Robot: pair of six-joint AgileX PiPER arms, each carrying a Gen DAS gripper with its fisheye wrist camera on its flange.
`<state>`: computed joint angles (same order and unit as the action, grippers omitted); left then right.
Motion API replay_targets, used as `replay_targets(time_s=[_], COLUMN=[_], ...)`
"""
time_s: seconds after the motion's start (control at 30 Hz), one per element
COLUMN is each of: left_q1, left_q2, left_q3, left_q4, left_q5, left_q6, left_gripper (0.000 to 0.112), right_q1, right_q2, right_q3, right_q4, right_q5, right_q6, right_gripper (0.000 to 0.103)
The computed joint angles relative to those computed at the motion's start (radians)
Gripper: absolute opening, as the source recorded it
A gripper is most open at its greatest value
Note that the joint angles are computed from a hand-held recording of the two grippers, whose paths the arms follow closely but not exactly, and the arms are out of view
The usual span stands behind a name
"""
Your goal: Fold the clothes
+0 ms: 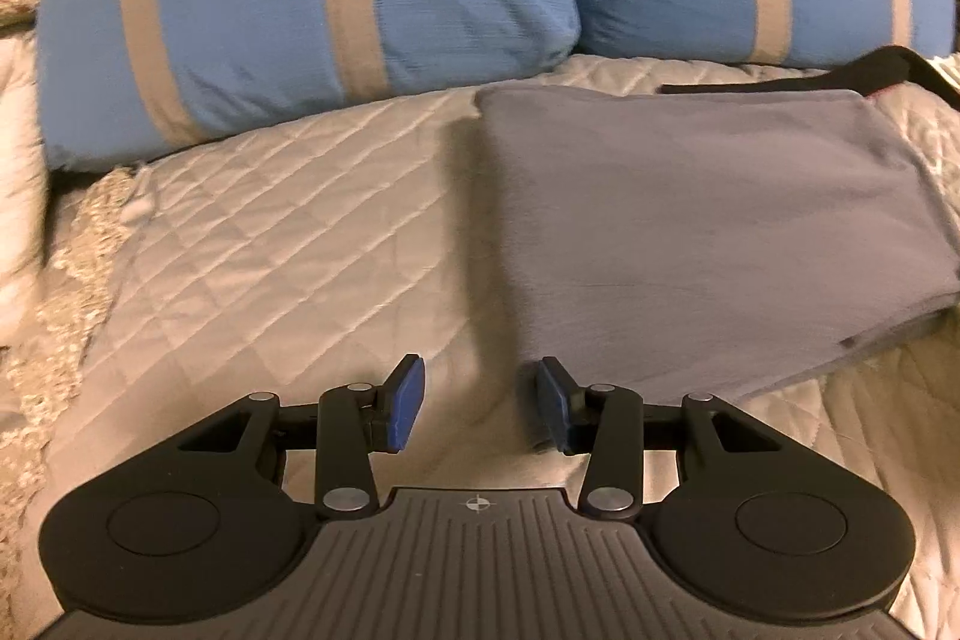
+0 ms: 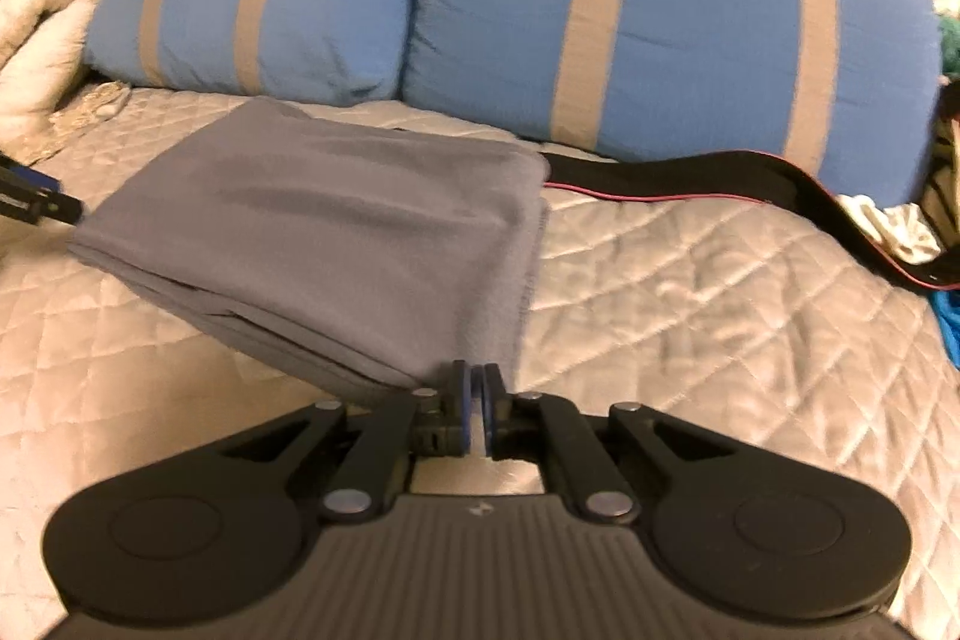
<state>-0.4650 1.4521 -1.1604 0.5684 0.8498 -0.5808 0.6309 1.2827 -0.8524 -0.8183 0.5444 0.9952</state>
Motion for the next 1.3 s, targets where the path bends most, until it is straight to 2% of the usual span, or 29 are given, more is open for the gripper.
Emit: replay_targets(time_s=[0.1, 0.37, 0.57, 0.7, 0.77, 0.8, 0.83, 0.9, 0.97, 1.0, 1.07, 1.17, 1.3], left_q1=[-0.001, 0.057, 0.063, 0.041, 0.024, 0.012, -0.002, -0.029, -0.056, -0.071, -0.102, -0.154, -0.206], left_q2=[-0.008, -0.065, -0.104, -0.160, -0.187, -0.199, -0.210, -0.225, -0.224, -0.227, -0.236, -0.236, -0.266], left_q3=[-0.005, -0.008, -0.017, 0.003, 0.015, 0.020, 0.026, 0.034, 0.038, 0.048, 0.077, 0.105, 0.183], left_q4=[0.050, 0.005, -0.066, -0.102, -0.103, -0.098, -0.096, -0.114, -0.136, -0.136, -0.117, -0.049, 0.061], left_q5=[0.030, -0.018, -0.024, -0.055, -0.062, -0.062, -0.060, -0.049, -0.030, -0.028, -0.035, -0.015, -0.038], left_q6=[-0.063, -0.119, -0.087, -0.075, -0.077, -0.085, -0.090, -0.077, -0.052, -0.051, -0.073, -0.127, -0.244], left_gripper=[0.040, 0.039, 0.024, 0.023, 0.023, 0.023, 0.023, 0.028, 0.048, 0.055, 0.089, 0.096, 0.098], right_q1=[-0.013, 0.011, 0.072, 0.136, 0.179, 0.203, 0.226, 0.270, 0.310, 0.338, 0.385, 0.441, 0.466], right_q2=[-0.021, -0.062, -0.083, -0.097, -0.103, -0.106, -0.110, -0.117, -0.121, -0.115, -0.104, -0.080, -0.050], right_q3=[0.014, 0.030, 0.023, 0.018, 0.020, 0.025, 0.032, 0.046, 0.059, 0.062, 0.069, 0.072, 0.070], right_q4=[-0.029, -0.115, -0.173, -0.213, -0.245, -0.267, -0.288, -0.326, -0.353, -0.367, -0.387, -0.393, -0.355], right_q5=[0.012, 0.025, 0.057, 0.094, 0.125, 0.138, 0.146, 0.159, 0.169, 0.193, 0.233, 0.278, 0.283], right_q6=[0.041, 0.145, 0.203, 0.268, 0.315, 0.342, 0.367, 0.412, 0.442, 0.456, 0.470, 0.479, 0.485], right_gripper=[0.023, 0.023, 0.024, 0.028, 0.050, 0.073, 0.091, 0.103, 0.103, 0.103, 0.103, 0.103, 0.103])
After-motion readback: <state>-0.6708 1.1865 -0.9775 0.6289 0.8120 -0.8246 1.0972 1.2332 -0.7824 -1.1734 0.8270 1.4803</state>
